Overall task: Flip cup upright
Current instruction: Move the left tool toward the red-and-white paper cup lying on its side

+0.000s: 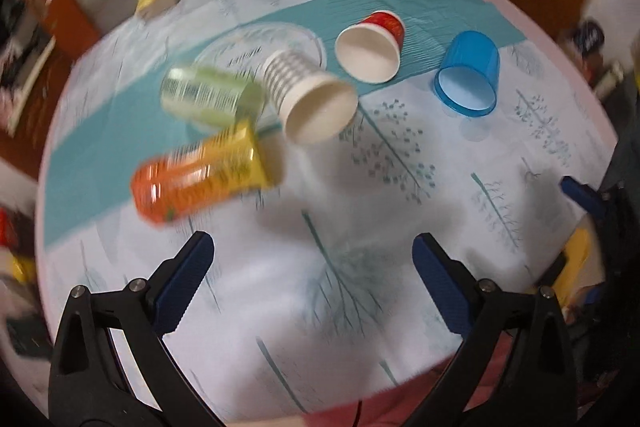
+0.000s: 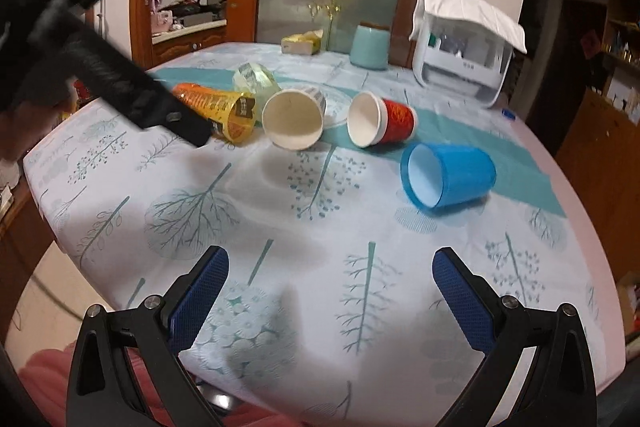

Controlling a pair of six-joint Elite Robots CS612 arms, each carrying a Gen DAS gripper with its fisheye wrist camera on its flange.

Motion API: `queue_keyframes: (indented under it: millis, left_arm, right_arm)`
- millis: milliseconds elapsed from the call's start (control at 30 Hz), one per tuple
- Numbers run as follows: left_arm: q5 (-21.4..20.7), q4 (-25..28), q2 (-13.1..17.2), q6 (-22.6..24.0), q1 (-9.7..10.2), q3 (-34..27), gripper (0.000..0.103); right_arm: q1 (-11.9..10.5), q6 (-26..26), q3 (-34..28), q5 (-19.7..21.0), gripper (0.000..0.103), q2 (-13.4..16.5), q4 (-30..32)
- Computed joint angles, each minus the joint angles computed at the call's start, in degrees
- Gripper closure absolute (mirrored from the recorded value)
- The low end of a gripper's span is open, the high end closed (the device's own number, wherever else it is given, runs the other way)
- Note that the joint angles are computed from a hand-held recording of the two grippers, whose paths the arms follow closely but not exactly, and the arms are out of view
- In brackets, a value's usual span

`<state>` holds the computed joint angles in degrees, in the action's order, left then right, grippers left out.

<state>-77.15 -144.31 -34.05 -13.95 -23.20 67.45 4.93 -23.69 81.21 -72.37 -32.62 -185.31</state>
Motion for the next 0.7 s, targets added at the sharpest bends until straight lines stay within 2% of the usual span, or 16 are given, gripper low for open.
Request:
queue_keyframes:
  millis: [100,200,333,500,700]
  left_arm:
    - [-0.06,3.48,3.22,3.76,0.28,-6.66,0.004]
    - [-4.24,4.19,6.58,7.14,1.07,-12.94,0.004]
    - [-6.83,6.28,11.36,9.31,1.68,-21.84,0.004]
    - [-5.99,8.99,17.44,10.58,1.59,-32.58,0.004]
    - [-4.76,10.60,24.71,13.55,1.45,-44.99,0.004]
  right_arm:
    - [-0.60,-0.37,-0.55,1.49,0.000,0.46,-1.37]
    - [-1.05,-1.39,-1.21,1.87,0.000,1.05,-3.35]
    - [-1.47,-2.86,-3.22,0.28,0.000,2.01,-2.99]
    - [-2.54,-2.90,-6.35,0.75,0.000,3.52,-0.60]
    - [-3.30,-1.61,-10.50,-0.76,0.000,5.52,3.14]
